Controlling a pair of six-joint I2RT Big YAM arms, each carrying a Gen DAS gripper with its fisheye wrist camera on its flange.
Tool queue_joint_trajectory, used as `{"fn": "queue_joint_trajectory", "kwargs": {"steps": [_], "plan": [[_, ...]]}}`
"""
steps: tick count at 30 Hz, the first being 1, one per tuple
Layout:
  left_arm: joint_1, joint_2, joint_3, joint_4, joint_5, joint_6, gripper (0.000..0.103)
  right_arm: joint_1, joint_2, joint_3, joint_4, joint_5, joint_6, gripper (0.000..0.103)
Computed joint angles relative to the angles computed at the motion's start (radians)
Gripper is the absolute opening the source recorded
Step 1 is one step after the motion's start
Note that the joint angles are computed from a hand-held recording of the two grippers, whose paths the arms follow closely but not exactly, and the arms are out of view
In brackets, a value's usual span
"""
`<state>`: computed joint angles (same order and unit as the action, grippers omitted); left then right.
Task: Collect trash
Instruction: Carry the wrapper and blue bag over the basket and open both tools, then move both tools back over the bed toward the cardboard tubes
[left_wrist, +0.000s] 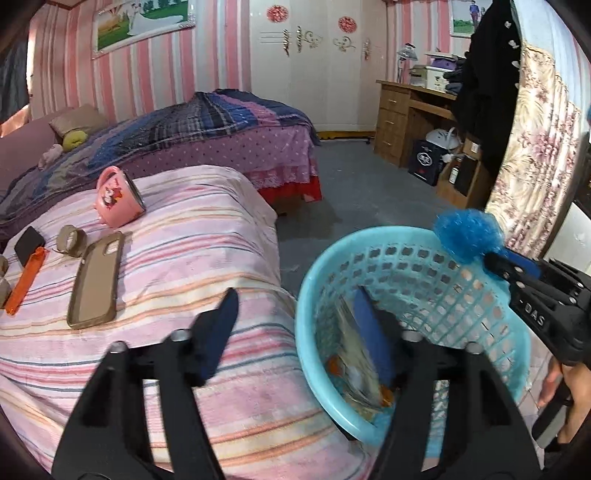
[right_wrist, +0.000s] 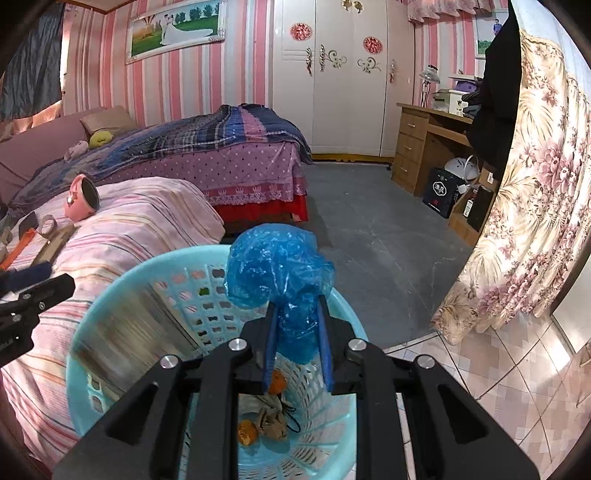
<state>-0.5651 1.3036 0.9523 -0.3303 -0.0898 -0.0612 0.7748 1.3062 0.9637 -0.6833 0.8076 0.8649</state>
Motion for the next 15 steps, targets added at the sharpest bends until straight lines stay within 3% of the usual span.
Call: {"fn": "queue_joint_trajectory", "kwargs": {"steps": [5,7,8,11,15], "plan": [[0.023,0.003,0.004,0.002,-0.008,0.008,0.083,-0.008,-0.002,-0.009,0.010,-0.017,-0.004,0.025],[0.033,-0.003,0.000,0.008,-0.018,0.011,0.089,-0.008,0.009,-0.003,0.000,-0.019,0.003,0.053],[0.039,-0.007,-0.001,0.012,-0.022,0.011,0.090,-0.005,0.014,0.000,-0.005,-0.011,0.006,0.072],[0.066,-0.021,-0.007,0.017,-0.006,0.010,0.093,0.003,0.026,0.009,-0.008,0.001,0.009,0.074],[0.100,-0.042,-0.021,0.027,0.005,0.019,0.096,0.008,0.044,0.032,-0.025,0.017,0.027,0.088]]}}
